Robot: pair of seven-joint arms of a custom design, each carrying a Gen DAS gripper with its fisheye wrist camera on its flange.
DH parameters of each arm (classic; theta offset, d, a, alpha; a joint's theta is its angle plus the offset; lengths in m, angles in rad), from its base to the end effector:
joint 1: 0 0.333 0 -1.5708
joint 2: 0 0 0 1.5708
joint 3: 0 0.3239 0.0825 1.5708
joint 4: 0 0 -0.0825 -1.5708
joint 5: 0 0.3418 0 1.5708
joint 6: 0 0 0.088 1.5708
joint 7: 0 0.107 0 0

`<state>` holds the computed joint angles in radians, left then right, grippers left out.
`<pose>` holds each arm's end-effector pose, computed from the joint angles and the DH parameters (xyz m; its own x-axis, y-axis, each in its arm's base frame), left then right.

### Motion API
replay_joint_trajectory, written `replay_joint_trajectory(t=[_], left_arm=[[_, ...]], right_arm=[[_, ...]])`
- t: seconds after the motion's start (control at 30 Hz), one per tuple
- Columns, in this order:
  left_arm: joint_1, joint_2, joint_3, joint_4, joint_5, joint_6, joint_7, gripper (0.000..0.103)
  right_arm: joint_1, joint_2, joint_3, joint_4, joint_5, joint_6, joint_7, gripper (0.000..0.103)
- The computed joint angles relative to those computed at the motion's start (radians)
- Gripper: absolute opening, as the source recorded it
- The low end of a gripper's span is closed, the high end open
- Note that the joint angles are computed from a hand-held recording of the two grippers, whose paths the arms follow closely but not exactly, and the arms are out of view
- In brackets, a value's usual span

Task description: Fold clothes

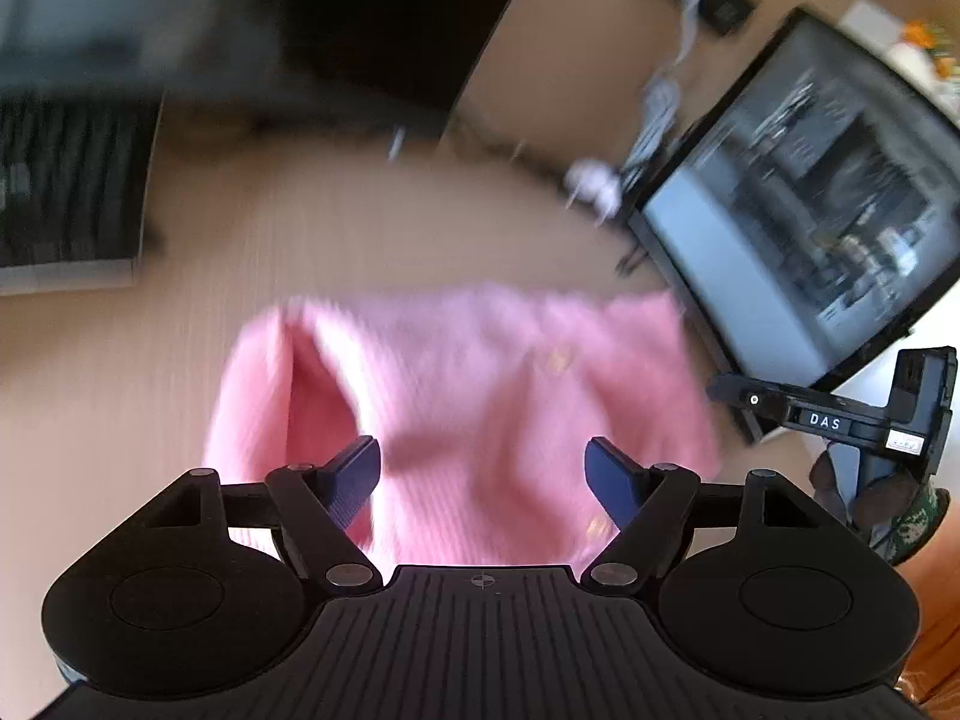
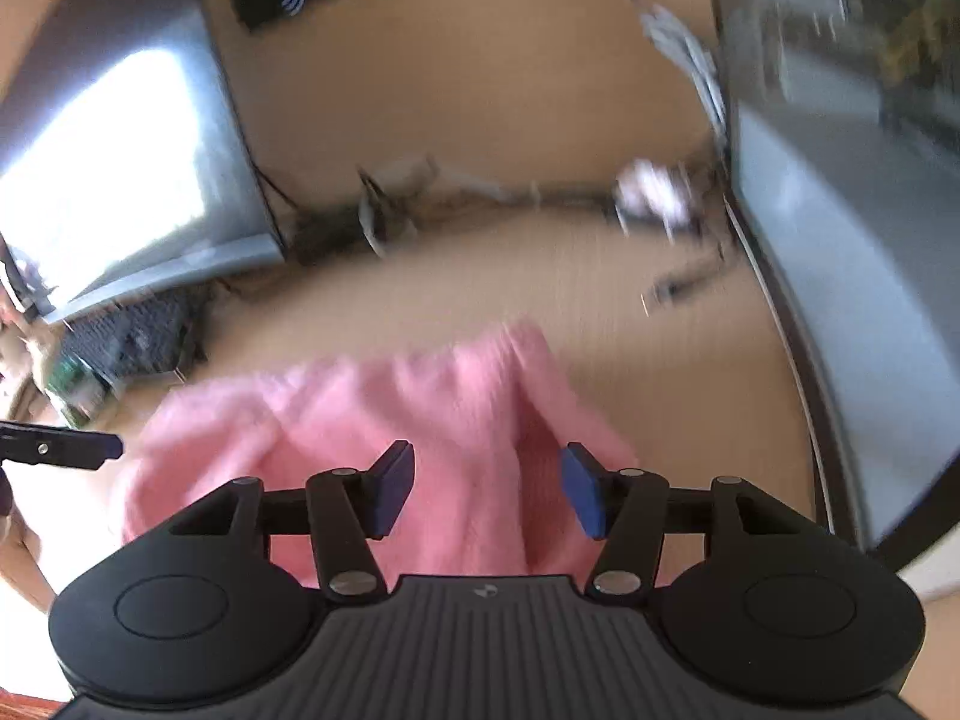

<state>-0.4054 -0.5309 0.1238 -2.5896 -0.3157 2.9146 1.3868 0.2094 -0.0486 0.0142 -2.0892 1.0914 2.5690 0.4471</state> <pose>0.3783 -0.0816 0.5574 -0.0020 -0.8913 0.4533 -0.7217 -0.3125 -0.6177 0.5246 0.1049 0.5236 0.6031 -0.7572 -0.2509 -0.6100 -0.2351 -0.7567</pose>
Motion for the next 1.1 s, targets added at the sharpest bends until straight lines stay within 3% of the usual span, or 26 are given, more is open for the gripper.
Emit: replay_joint_trajectory(t=[0.13,0.2,0.27,0.3,0.37,0.47,0.6,0.67,0.77,0.83,0.9,1.0,1.1], left_arm=[[-0.162,0.059,0.103,0.044,-0.077,0.100,0.106,0.083],[-0.243,0.128,0.156,0.082,-0.139,0.103,0.150,0.084],[-0.280,0.205,0.188,0.122,-0.203,0.066,0.185,0.084],[-0.282,0.243,0.193,0.140,-0.230,0.045,0.198,0.084],[-0.271,0.279,0.181,0.149,-0.258,0.038,0.235,0.084],[-0.214,0.236,0.125,0.146,-0.257,0.014,0.227,0.084],[-0.181,0.154,0.082,0.113,-0.336,0.035,0.275,0.092],[-0.193,0.145,0.096,0.103,-0.422,0.015,0.302,0.094],[-0.129,0.189,0.052,0.097,-0.441,-0.029,0.265,0.093],[-0.103,0.185,0.030,0.095,-0.460,-0.035,0.274,0.093],[-0.062,0.164,-0.003,0.102,-0.458,-0.058,0.259,0.093],[-0.105,0.156,0.012,0.127,-0.605,-0.044,0.359,0.094],[-0.094,0.217,-0.022,0.169,-0.645,-0.049,0.390,0.094]], right_arm=[[0.043,0.005,0.033,0.006,0.057,0.036,-0.119,0.055],[0.068,0.047,0.056,0.015,0.007,0.064,-0.127,0.055],[0.095,0.098,0.080,0.019,-0.084,0.117,-0.099,0.055],[0.122,0.126,0.078,0.009,-0.137,0.165,-0.080,0.055],[0.114,0.133,0.117,-0.011,-0.075,0.234,-0.163,0.057],[0.092,0.093,0.101,-0.001,-0.062,0.150,-0.151,0.058],[0.086,0.087,0.083,0.030,-0.010,0.181,-0.198,0.059],[0.085,0.136,0.073,0.067,-0.115,0.189,-0.065,0.059],[0.072,0.222,0.050,0.129,-0.317,0.132,0.188,0.061],[0.038,0.226,0.061,0.145,-0.300,0.091,0.237,0.061],[0.021,0.196,0.086,0.129,-0.248,0.132,0.164,0.061],[0.018,0.160,0.104,0.113,-0.176,0.190,0.042,0.061],[0.029,0.145,0.103,0.103,-0.164,0.200,-0.002,0.061]])
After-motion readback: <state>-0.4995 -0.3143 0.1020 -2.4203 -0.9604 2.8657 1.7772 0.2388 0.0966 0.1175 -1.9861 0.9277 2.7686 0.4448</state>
